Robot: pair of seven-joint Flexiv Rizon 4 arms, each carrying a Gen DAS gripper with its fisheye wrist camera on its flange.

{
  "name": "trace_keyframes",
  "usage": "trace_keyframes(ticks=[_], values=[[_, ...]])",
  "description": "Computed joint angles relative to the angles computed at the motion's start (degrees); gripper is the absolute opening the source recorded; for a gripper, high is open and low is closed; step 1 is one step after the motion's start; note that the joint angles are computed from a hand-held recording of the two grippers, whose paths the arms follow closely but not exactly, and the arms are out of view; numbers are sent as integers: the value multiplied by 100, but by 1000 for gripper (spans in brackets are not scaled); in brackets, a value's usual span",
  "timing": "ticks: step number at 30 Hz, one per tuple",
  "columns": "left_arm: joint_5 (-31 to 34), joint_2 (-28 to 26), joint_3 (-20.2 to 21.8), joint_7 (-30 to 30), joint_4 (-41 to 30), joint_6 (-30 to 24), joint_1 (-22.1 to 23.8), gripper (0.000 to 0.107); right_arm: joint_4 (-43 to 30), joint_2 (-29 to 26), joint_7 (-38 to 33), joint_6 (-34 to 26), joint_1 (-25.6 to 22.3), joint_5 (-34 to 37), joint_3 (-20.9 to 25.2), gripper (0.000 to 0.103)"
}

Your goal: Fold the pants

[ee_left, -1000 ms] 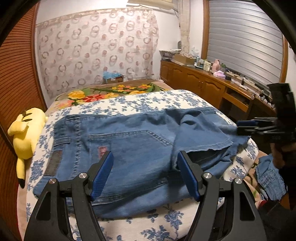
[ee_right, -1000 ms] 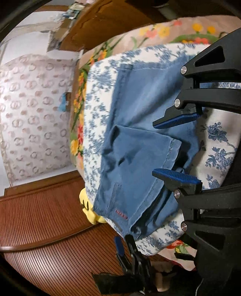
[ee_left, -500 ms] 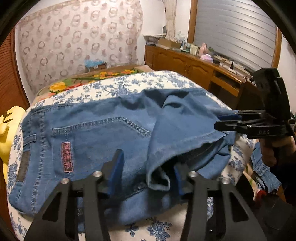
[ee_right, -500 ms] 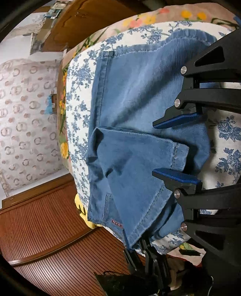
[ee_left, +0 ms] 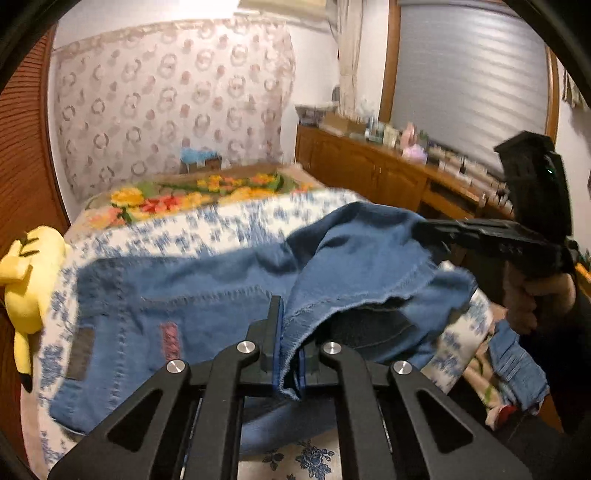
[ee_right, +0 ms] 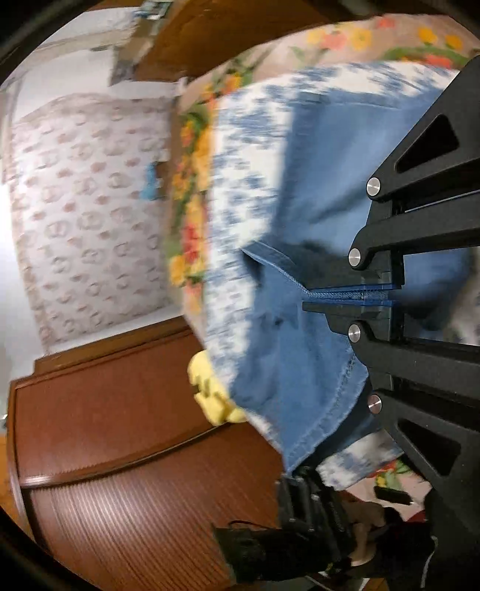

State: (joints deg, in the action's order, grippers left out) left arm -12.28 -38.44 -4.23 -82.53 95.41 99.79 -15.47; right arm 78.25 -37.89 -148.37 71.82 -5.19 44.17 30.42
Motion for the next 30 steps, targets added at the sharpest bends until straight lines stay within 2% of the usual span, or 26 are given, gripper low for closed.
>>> trace_keyframes(ticks=[3,11,14,21,24,30], values=[[49,243,-111,-51,272,272,159,7,-253,35,-172,-28,53,-25,82,2],[-115,610,319,-189,829,695,104,7,-783,-69,-248,-256,556,-248,16,2],[-156,713,309,-260,1080,830,251,7,-1396,-490,-78,-472,915,-527,-154,2],[-268,852,350,-454,1599,1058,498,7,-2322,-1093,421,-872,1580,-1224,-444,2],[-195,842,146,-596,1782,1049,806,7,-2696,-1334,589,-1075,1780,-1441,-502,2],[-106,729,49,-747,1907,930,1032,7,-3919,-2091,1421,-1604,2466,-2157,-1024,2]])
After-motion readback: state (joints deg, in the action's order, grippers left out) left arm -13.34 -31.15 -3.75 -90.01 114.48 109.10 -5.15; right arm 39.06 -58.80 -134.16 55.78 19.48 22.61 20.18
